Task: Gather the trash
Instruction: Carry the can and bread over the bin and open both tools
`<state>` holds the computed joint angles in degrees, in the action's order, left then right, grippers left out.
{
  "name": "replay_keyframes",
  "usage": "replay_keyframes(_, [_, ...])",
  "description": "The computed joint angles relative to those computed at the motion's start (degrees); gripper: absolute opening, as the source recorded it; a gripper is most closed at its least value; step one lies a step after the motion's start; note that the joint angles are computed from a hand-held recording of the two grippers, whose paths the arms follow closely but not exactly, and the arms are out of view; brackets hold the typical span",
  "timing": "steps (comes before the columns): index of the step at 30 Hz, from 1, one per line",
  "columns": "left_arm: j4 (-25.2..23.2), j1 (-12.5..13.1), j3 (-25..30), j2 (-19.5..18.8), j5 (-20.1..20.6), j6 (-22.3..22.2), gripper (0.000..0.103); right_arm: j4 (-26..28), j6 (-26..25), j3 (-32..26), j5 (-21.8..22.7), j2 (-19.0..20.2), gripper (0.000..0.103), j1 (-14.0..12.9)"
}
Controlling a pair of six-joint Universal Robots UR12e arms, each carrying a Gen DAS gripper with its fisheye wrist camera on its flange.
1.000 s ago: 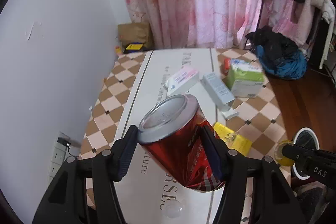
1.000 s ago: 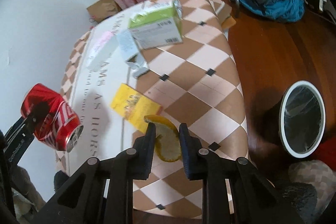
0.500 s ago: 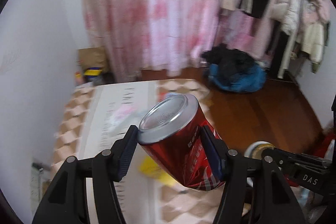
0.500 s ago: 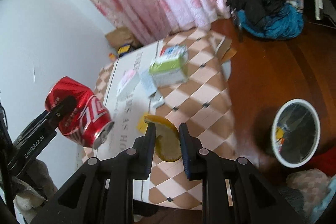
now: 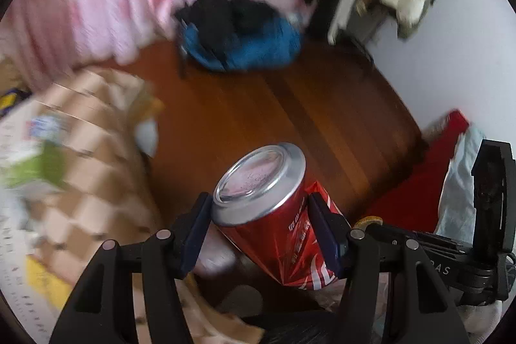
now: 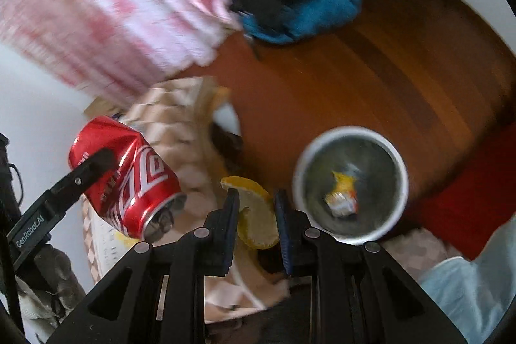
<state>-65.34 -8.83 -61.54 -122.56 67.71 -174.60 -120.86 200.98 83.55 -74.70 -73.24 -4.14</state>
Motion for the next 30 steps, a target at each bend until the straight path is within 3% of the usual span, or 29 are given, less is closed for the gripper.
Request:
replay_keyframes(6, [-13.91,-2.78,8.00,-7.77,-1.99,0.38,0.058,3.24,1.88,2.94,-0.32,2.09,0.024,-4.41])
replay_keyframes(10, [-17.10,-3.93,10.29,-10.26,-1.11,-0.25,0.059,2.97,4.41,4.60,-0.53,3.62,0.024,-5.79])
replay_keyframes(12, [-18.84,-4.24,11.85,-11.41,-0.10,-0.50,0.065,2.97,4.90,4.96,-1.02,4.44,0.024,-6.02])
replay_keyframes(13, [-19.29,-4.15,12.05,-11.67,-0.99,-1.41,0.076,2.75,5.21,5.23,-1.15,4.73,0.025,-6.15])
replay_keyframes(14, [-18.94,-3.99,11.74,-11.63,-1.73,-2.15,0.086,2.68,5.54,5.35,-1.16,5.03,0.028,-6.21])
replay_keyframes(16, [-17.55,-4.05,10.78,-11.11,-0.64,-2.51,0.094,2.65,5.90,5.82,-0.61,5.35,0.034,-6.29])
replay_keyframes(18, [-16.16,-4.41,9.74,-10.31,1.97,-1.72,0.096,2.52,5.62,5.95,-0.73,5.71,0.052,-6.17])
replay_keyframes(19, [-15.11,-4.69,9.09,-9.88,3.53,-1.40,0.096,2.81,5.43,5.77,-1.67,5.93,0.069,-5.87])
replay_keyframes(20, [-13.59,-5.11,8.33,-9.28,6.13,-0.93,0.096,3.49,4.88,5.36,-3.18,6.14,0.079,-5.42])
replay_keyframes(21, [-12.55,-5.16,7.97,-9.19,7.81,-0.51,0.096,4.16,4.16,5.05,-4.62,6.31,0.082,-5.09])
replay_keyframes(23, [-10.29,-5.95,6.80,-8.26,12.55,0.20,0.096,6.69,3.00,3.95,-7.97,6.75,0.101,-4.27])
replay_keyframes(27, [-7.44,-6.64,4.40,-6.65,16.44,2.12,0.096,12.47,2.33,2.05,-14.68,7.31,0.103,-2.75])
replay_keyframes(30, [-5.94,-6.83,3.10,-5.61,17.56,3.25,0.096,12.78,3.17,2.51,-14.58,6.52,0.103,-2.83])
